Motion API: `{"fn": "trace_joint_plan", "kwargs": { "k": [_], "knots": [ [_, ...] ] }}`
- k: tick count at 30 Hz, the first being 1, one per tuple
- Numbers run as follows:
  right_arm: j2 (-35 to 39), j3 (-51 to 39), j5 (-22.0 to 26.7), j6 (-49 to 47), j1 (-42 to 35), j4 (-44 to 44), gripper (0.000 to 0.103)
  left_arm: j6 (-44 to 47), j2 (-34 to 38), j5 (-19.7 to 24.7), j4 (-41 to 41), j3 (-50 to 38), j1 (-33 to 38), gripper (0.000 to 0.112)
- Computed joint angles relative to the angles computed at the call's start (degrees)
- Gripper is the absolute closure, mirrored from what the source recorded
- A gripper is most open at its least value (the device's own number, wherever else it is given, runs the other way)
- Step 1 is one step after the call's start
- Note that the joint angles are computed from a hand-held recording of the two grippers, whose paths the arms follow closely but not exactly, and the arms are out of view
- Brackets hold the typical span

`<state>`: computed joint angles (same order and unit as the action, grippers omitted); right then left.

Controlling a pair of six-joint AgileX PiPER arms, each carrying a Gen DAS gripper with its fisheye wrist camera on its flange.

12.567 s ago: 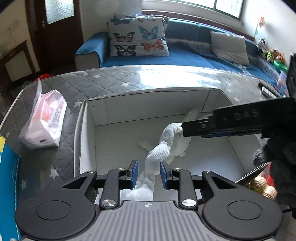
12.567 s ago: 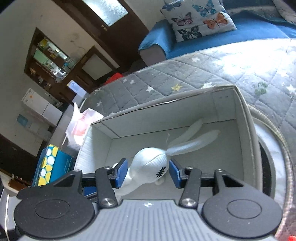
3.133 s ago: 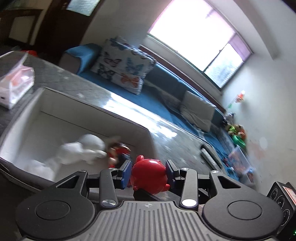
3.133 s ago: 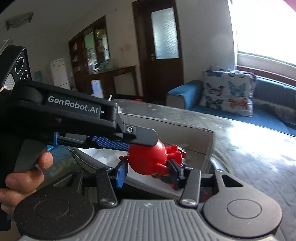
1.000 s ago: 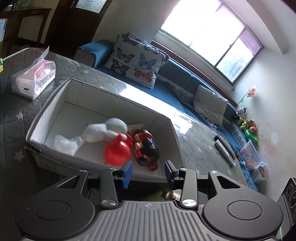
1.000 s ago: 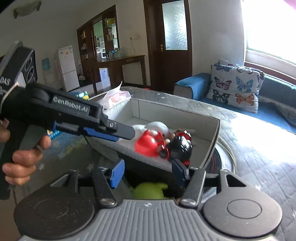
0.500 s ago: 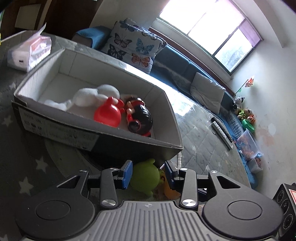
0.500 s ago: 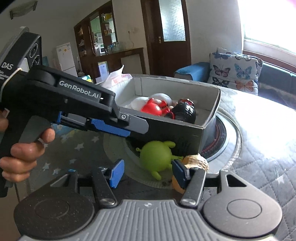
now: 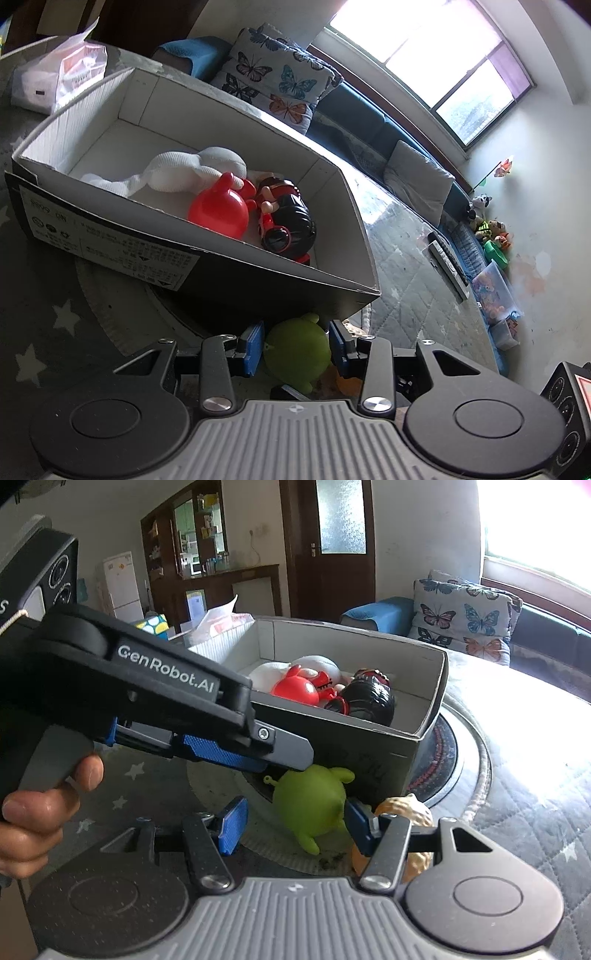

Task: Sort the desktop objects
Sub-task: 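Move the left gripper down to the green alien toy and close on it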

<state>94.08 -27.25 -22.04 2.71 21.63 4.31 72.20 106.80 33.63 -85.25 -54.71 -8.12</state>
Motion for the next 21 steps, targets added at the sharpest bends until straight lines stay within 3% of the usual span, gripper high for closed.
{"fn": "trace_joint_plan", "kwargs": {
  "k": [7,14,21],
  "knots": [
    [1.7,-0.9,-0.5,-7.1,2.1,8.0,0.047,0.6,1.6,0.2,-0.8,-0.8,0.1,0.071],
    [2.1,-1.5,-1.6,-19.7,5.0,21.3,0.06,2.5,1.4,-0.6,-2.0,-0.1,-0.2,0.071],
    [2.0,-1.6,-1.5,-17.6,4.7,20.0,0.058,2.0,1.4,-1.3,-3.5,0.3,-0.4,0.071]
  ]
}}
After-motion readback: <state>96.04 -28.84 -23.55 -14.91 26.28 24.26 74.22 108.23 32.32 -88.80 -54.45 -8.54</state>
